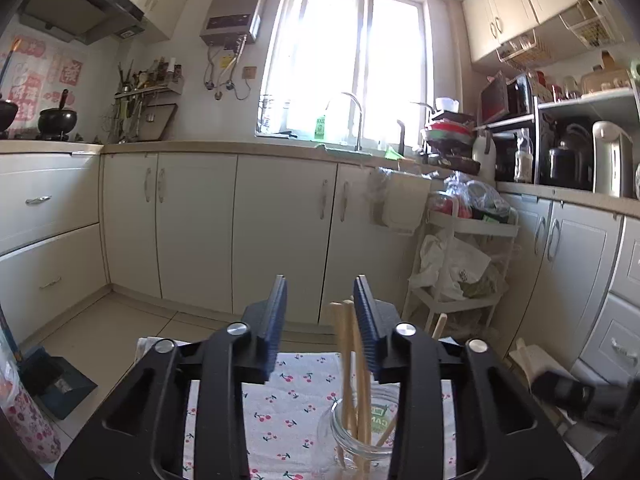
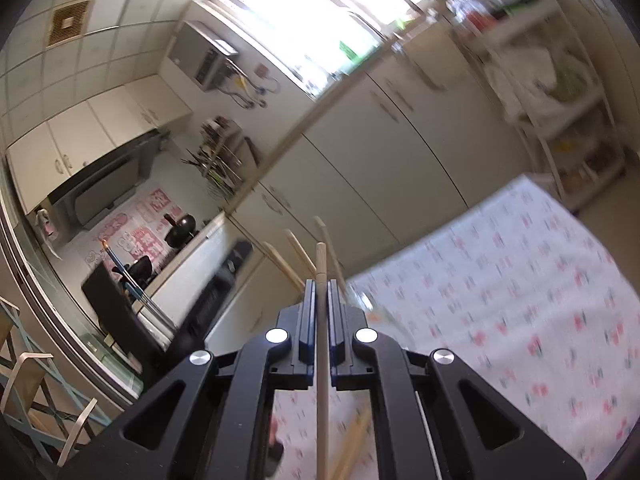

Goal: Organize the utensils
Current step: 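Lower the sticks into the jar and open both grippers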

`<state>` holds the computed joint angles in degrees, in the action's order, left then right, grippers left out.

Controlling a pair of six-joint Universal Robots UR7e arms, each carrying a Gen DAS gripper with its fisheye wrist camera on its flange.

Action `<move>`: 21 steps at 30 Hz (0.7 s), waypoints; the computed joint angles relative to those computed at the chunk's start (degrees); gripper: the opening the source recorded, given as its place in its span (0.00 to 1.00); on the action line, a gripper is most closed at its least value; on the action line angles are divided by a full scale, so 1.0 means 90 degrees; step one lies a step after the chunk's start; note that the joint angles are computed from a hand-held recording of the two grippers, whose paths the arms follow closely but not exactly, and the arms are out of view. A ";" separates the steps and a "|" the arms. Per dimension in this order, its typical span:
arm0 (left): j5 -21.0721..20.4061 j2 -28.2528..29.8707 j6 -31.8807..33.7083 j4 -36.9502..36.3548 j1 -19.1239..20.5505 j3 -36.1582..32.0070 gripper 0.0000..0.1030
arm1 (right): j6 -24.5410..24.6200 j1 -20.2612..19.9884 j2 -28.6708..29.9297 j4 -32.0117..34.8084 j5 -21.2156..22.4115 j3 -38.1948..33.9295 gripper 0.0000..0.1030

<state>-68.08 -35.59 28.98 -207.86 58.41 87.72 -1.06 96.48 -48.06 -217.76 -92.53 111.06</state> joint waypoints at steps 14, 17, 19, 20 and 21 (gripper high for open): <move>0.0125 -0.1066 -0.1249 0.0246 0.0220 0.1151 0.54 | -0.1549 0.0637 0.1653 -0.0688 -0.0718 -0.3120 0.06; 0.0159 -0.1237 -0.1456 0.0384 0.0292 0.1353 0.55 | -0.1952 0.0624 0.2010 -0.0665 -0.1035 -0.3541 0.06; 0.0166 -0.1318 -0.1555 0.0464 0.0329 0.1445 0.55 | -0.2209 0.0613 0.2166 -0.0620 -0.1191 -0.3678 0.06; 0.0181 -0.1341 -0.1587 0.0479 0.0338 0.1479 0.56 | -0.2346 0.0606 0.2231 -0.0659 -0.1243 -0.3696 0.06; 0.0187 -0.1372 -0.1624 0.0537 0.0355 0.1501 0.56 | -0.2453 0.0592 0.2277 -0.0734 -0.1268 -0.3684 0.06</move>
